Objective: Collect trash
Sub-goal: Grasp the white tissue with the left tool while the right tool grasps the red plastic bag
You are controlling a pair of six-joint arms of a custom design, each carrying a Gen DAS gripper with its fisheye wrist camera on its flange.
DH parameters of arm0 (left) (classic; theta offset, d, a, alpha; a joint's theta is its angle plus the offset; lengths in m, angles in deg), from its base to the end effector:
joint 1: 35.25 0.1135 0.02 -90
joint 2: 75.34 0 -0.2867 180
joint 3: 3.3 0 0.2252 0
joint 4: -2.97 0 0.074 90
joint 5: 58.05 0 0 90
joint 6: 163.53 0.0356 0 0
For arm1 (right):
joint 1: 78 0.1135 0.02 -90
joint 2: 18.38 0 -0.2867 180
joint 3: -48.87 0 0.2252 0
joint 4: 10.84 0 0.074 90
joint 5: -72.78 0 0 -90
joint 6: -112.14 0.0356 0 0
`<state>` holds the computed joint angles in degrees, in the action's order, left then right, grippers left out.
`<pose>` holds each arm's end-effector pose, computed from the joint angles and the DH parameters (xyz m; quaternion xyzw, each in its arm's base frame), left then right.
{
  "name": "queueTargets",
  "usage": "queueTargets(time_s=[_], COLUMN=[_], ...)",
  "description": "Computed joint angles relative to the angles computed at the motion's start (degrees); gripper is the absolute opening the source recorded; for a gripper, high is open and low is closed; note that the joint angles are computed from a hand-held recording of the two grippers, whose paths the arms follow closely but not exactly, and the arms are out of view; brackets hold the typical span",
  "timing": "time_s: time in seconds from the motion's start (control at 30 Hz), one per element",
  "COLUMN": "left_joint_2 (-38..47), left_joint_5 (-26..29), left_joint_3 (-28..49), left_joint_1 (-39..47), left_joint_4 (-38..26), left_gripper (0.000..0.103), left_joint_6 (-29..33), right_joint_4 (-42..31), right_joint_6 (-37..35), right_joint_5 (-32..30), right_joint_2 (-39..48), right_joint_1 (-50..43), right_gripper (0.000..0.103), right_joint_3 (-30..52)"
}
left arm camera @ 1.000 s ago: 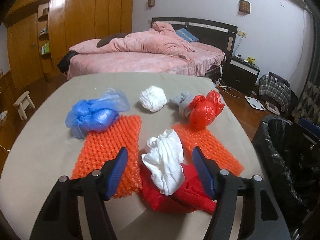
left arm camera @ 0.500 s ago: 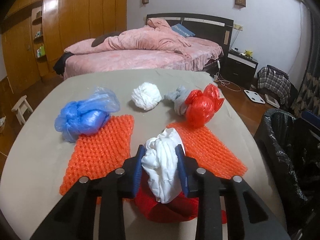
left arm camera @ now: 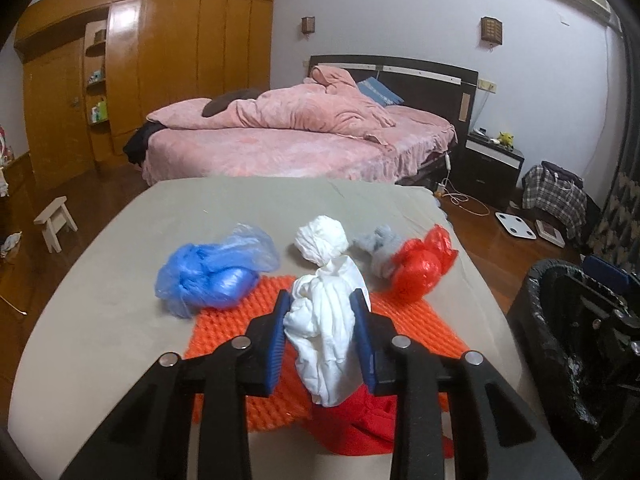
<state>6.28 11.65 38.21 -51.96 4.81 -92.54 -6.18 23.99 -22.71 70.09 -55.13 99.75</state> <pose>0.2284 -0.0557 0.1855 -0.0946 0.8840 0.0192 0.4574 0.2591 0.1130 0.2032 -0.1826 0.8586 0.1432 0.4571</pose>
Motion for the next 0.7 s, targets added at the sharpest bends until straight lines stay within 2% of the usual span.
queueTargets(time_s=[0.4,0.7], left_joint_2=[2.24,6.28], left_joint_5=[3.95,5.96], left_joint_3=[0.94,2.21], left_joint_1=[8.53,11.82], left_joint_4=[3.90,7.46], left_gripper=[0.031,0.031], left_joint_6=[3.41,4.32], right_joint_4=[-0.20,-4.12], right_joint_6=[4.12,3.96], right_joint_5=[2.93,4.60], right_joint_2=[13.11,23.23], right_joint_1=[5.22,6.45], right_gripper=[0.097,0.097], right_joint_3=[11.51,21.27])
